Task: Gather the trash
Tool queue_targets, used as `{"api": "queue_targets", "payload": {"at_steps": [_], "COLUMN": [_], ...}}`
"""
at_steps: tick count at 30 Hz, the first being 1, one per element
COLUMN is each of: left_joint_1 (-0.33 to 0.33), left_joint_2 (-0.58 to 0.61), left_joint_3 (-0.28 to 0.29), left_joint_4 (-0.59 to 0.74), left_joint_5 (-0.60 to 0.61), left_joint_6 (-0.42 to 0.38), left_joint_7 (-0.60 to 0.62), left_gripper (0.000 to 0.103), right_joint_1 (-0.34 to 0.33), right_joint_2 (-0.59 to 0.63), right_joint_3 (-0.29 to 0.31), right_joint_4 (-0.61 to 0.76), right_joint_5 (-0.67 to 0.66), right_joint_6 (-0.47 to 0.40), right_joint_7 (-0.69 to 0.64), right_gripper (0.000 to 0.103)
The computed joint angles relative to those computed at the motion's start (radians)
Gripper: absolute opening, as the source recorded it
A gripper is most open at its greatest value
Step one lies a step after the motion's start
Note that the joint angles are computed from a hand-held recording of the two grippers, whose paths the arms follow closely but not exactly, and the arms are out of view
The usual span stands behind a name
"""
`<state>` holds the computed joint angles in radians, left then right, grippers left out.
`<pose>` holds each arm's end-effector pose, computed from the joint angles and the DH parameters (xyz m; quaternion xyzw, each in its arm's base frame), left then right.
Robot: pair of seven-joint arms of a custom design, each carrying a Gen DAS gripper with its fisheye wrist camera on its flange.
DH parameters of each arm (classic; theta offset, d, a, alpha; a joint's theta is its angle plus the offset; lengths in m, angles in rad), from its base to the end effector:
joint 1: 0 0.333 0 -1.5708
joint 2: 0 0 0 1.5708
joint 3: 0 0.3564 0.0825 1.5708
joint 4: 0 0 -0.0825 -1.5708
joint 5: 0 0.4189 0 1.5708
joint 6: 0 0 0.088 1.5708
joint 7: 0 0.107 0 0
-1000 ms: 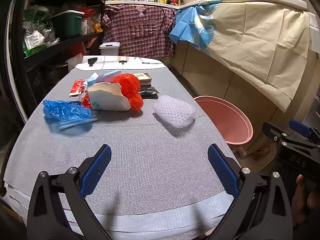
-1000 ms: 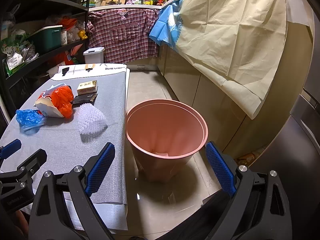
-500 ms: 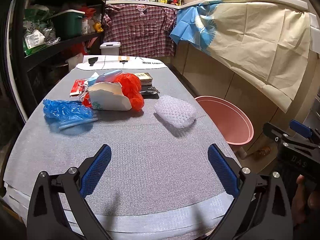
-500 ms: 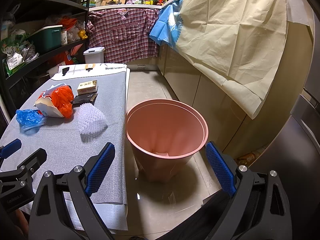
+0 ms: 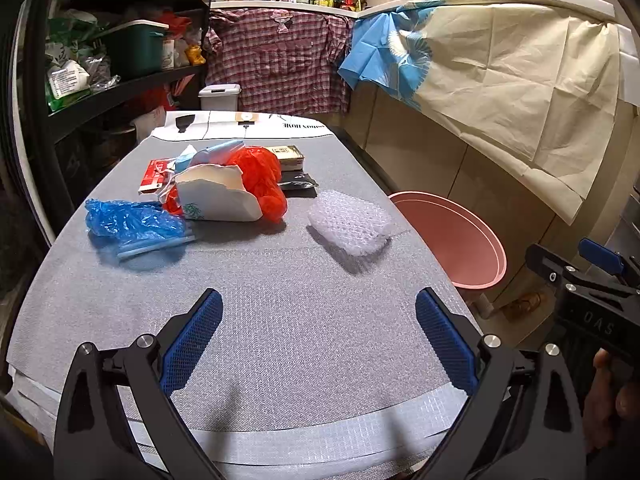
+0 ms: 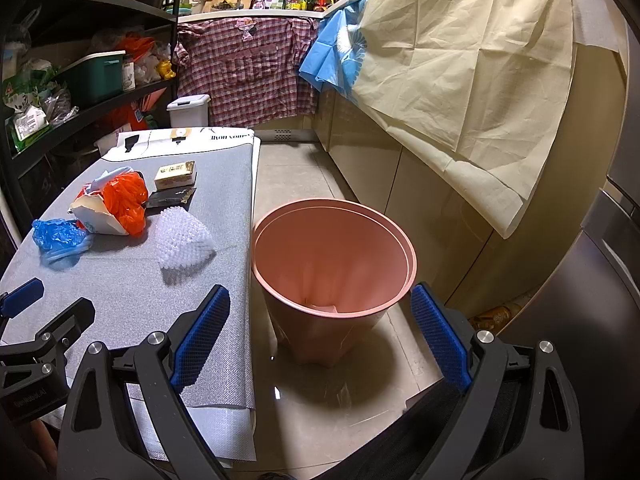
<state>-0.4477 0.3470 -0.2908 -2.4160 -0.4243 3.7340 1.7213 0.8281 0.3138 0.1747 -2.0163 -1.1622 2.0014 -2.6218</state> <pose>0.4523 -0.3305 0.2916 -0.5125 0.7302 -0.4061 0.1977 0.3853 0.4926 0.3146 -0.4982 0.7405 -0.4017 0.2054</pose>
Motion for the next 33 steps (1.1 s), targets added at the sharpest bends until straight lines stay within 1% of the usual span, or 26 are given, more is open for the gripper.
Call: {"api": "queue_targets", "payload": {"at_steps": [22,24,26,29,31,33], "left_joint_1": [-0.002,0.002,0.005,0.005,0.011,0.001], "left_joint_2": [0.002,0.002,0.001,-0.005,-0.014,-0.018], "left_joint_3": [-0.003,-0.006,-0.007,-0.006,-0.009,-0.002], "left_joint_4": [0.000,-0.001,-0.002,0.001,0.004,0.008], "left_joint_5": [0.004,0.014,0.020,0.012,0.008,-0.008], "left_joint_6": [0.003,0.001,-0.001,-0.019,-0.034,-0.029], "left_joint_7": [-0.001,-0.006,-0.012,-0.020,-0.040,-0.041], "left_gripper": [0.094,0.090,0.089,0.084,0.083,0.082], "right_joint_1": [0.002,0.002,0.002,0.003,0.004,0.006], "right_joint_2": [0.002,0.002,0.000,-0.002,-0.005,-0.007], "right_joint_3": [-0.001,-0.001,-0.001,0.001,0.002,0.002], "right_joint_4": [0.002,0.002,0.001,0.004,0.002,-0.001], "right_joint_5": [-0.002,-0.003,-0.004,-0.005,-0.003,-0.009], "right_joint_6": [-0.002,0.000,0.001,0.001,-0.001,-0.002], "right_joint_7": [0.003,0.006,0.004,-0.002,-0.002,0.003], "right_gripper": [0.090,0.090,0.090,0.085,0.084,0.082]}}
